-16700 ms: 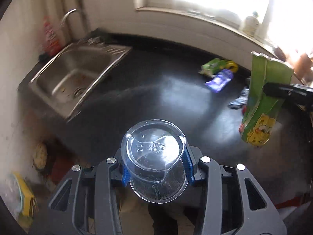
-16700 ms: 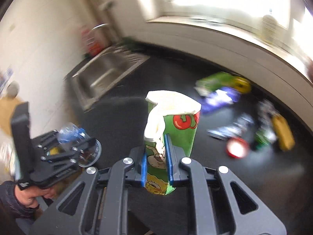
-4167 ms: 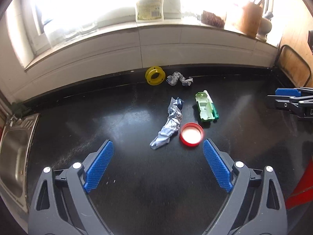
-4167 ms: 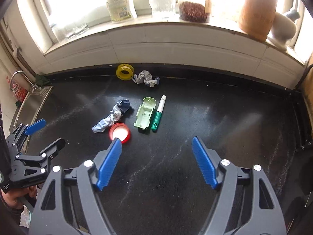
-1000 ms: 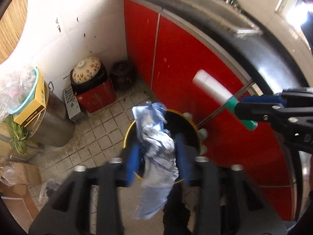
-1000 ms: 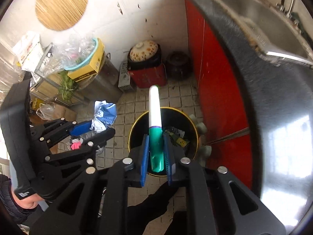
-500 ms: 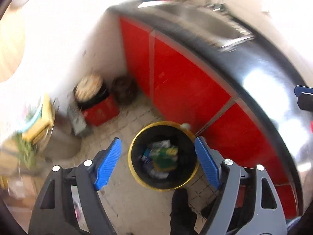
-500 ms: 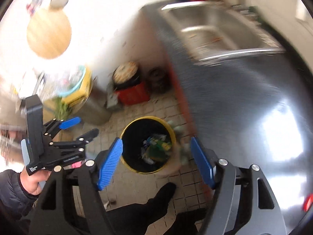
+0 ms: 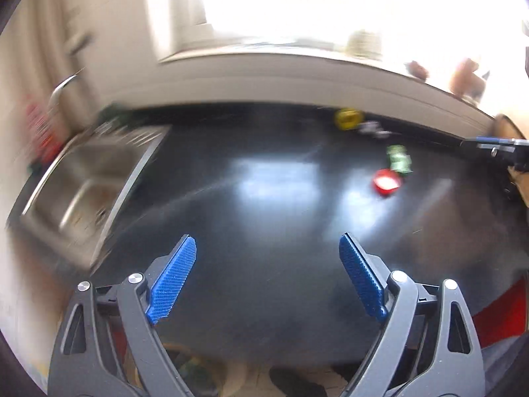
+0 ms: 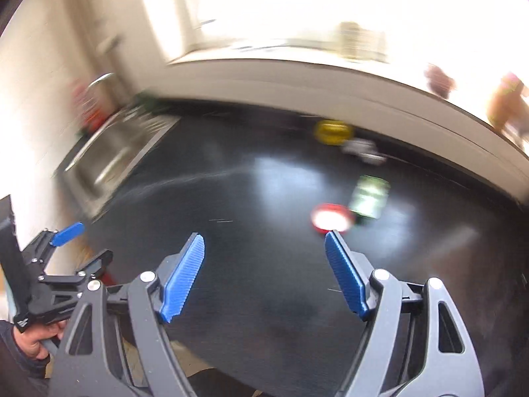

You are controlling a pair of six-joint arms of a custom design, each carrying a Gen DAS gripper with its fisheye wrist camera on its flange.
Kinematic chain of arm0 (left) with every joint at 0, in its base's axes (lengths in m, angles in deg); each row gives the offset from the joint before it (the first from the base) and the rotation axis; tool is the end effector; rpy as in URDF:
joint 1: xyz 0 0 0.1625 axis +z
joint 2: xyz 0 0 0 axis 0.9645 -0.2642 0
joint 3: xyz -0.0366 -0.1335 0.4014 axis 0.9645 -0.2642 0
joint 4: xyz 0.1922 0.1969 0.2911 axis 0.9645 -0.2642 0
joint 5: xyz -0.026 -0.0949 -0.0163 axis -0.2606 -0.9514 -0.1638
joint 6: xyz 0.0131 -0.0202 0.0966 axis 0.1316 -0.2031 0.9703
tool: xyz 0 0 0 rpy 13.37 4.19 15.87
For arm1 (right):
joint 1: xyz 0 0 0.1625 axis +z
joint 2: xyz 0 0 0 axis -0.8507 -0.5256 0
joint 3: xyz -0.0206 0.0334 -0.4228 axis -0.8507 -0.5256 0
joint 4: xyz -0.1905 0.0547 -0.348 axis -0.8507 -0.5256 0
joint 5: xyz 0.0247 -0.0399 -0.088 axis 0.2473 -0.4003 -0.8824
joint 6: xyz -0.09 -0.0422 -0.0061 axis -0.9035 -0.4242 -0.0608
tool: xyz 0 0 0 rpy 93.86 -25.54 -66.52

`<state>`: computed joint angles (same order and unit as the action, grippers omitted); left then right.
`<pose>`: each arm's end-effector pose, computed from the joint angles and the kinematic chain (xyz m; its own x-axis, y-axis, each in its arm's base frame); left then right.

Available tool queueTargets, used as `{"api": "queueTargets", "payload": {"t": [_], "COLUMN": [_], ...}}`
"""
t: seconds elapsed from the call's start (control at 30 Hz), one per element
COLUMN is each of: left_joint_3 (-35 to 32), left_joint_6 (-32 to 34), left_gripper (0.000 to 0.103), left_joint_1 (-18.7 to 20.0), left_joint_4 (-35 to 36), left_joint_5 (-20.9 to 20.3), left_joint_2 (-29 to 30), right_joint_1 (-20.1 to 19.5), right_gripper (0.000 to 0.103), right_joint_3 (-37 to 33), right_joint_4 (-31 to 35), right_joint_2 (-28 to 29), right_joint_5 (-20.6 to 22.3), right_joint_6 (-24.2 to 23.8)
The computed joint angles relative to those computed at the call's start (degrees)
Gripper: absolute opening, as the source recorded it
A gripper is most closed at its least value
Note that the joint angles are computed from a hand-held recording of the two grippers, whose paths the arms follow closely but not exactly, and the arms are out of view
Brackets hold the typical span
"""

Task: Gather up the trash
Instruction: 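Swing both open tools back over the counter, then grasp the red lid with left tool while right tool grasps the green plastic tray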

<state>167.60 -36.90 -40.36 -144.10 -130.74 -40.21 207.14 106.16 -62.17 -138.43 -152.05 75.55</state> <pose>-0.1644 -0.3493 0.5087 -0.6017 0.5250 -0.6020 0.7509 0.6287 -0.2022 0.5655 -0.2809 0.1961 -0.7566 0.2626 0.5988 -0.2067 0.7728 -0.6000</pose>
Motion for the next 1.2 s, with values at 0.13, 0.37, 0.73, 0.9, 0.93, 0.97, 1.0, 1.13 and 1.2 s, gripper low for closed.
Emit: {"api": "queueTargets", "payload": {"t": [0.13, 0.37, 0.73, 0.9, 0.93, 0.97, 1.0, 1.13, 1.2], "left_joint_3": [1.63, 4.17, 6.89, 8.49, 8.95, 9.59, 10.03, 11.51, 11.37], "left_joint_6": [1.20, 1.18, 2.94, 5.35, 5.99, 7.02, 7.78, 11.55, 12.40], "left_gripper": [0.086, 0.086, 0.086, 0.086, 0.086, 0.086, 0.086, 0.086, 0.086], "left_joint_1": [-3.76, -6.39, -3.22, -0.83, -0.48, 0.02, 0.37, 2.30, 3.02], "left_joint_4": [-5.59, -9.31, -18.25, -23.78, -25.00, -26.73, -27.91, -33.15, -34.39], "left_joint_5": [-4.30, -7.69, -8.63, -10.44, -10.51, -10.66, -10.74, -10.73, -11.04], "left_joint_2": [5.90, 11.07, 17.89, 22.14, 22.98, 23.95, 24.65, 28.77, 30.44], "right_joint_1": [0.49, -1.52, -9.28, -14.79, -16.05, -17.29, -18.07, -22.40, -24.14], "right_gripper": [0.073, 0.074, 0.074, 0.074, 0.074, 0.074, 0.074, 0.074, 0.074], "right_joint_3": [4.87, 12.01, 17.41, 20.57, 21.02, 21.44, 21.66, 22.28, 22.21], "right_joint_4": [10.14, 7.49, -9.61, -19.34, -21.22, -23.18, -24.35, -28.69, -29.36], "right_joint_2": [-7.23, -14.49, -15.94, -15.77, -15.48, -15.15, -14.86, -13.15, -12.36], "right_joint_5": [-1.27, -1.19, 0.09, 2.22, 2.74, 3.28, 3.53, 4.95, 5.90], "right_joint_6": [12.29, 11.34, -5.46, -13.87, -15.49, -17.27, -18.25, -23.53, -25.18]}}
